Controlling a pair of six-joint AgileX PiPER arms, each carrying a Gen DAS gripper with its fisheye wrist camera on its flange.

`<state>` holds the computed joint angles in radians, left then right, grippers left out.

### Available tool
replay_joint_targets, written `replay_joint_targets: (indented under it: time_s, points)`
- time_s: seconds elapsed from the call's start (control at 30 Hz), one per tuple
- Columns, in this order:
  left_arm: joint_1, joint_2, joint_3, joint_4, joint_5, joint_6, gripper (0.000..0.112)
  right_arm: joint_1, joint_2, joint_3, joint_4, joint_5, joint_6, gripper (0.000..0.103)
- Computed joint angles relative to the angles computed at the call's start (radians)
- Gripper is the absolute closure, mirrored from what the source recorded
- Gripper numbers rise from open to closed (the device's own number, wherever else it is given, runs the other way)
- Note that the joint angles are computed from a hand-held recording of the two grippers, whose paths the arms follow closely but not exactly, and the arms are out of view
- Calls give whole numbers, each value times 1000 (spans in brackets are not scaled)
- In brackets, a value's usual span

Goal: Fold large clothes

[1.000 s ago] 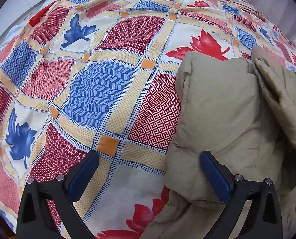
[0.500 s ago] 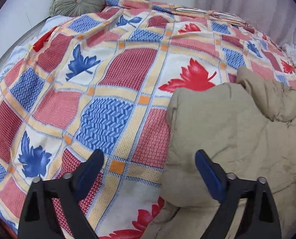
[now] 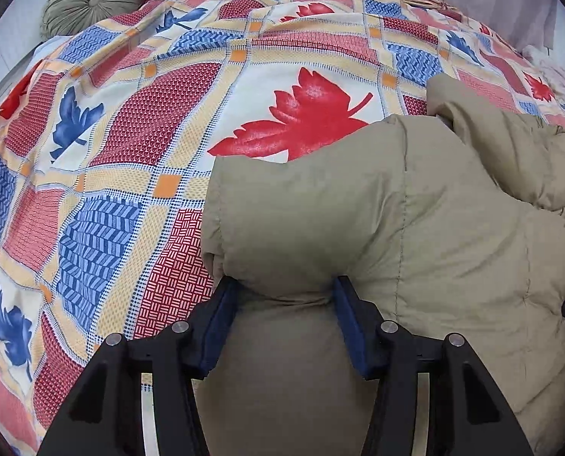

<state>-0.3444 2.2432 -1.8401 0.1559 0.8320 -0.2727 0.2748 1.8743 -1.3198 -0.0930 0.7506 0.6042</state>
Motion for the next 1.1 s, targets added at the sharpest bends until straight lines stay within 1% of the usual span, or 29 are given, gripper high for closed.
replay_joint_targets:
  time_s: [0.03,0.07,0.1,0.17,0.23,0.27,0.3,0.33,0.47,0.53,0.57,0.6,0.63,0.67,0.7,0.8,0.87,0.9,0.97,1.0,1.1]
  points:
    - [-6,-2,3,16,1,-11,57,-25,3,36,31,-39,-12,93]
    - [-12,-3,1,30,5,-18,57,-43,-10,75,55,-79,-17,101]
    - [-16,-3,-6,41,15,-25,57,-60,-33,116,77,-116,-17,102]
    - [-22,-13,-16,65,41,-49,57,-88,-76,169,139,-143,-49,102]
    - [-29,-41,-10,87,61,-76,57,-100,-110,189,99,-113,1,102]
    - [-30,-65,5,79,62,-70,57,-113,-136,209,101,-108,12,99]
    - [-30,-86,18,64,63,-54,57,-127,-158,220,105,-93,24,94]
    - [-32,-106,32,51,66,-38,57,-149,-182,236,113,-77,32,94]
    - [-71,-192,99,21,94,4,57,-257,-284,342,301,-94,-93,93]
    - [-97,-235,140,3,103,2,35,-291,-337,389,352,-80,-142,90]
    - [-114,-263,173,4,91,-19,25,-295,-363,409,364,-73,-150,84]
    - [-130,-291,204,0,74,-31,25,-298,-391,432,379,-66,-161,78]
    - [-147,-307,219,-12,74,-30,25,-300,-418,454,392,-59,-167,74]
    - [-170,-317,224,-18,87,-31,25,-304,-448,476,408,-49,-174,66]
    - [-191,-322,226,-16,97,-42,25,-304,-472,494,413,-41,-172,62]
    - [-246,-318,209,-45,139,-50,25,-319,-544,542,441,-4,-185,61]
    - [-280,-306,187,-67,163,-61,25,-365,-604,582,474,33,-228,58]
    - [-294,-303,180,-74,167,-66,25,-385,-626,596,481,50,-237,55]
    - [-331,-296,168,-78,165,-83,24,-437,-667,618,495,82,-268,54]
    - [-347,-287,152,-74,173,-90,9,-466,-688,629,500,98,-285,53]
    - [-407,-258,99,-34,191,-129,9,-589,-740,653,529,151,-363,52]
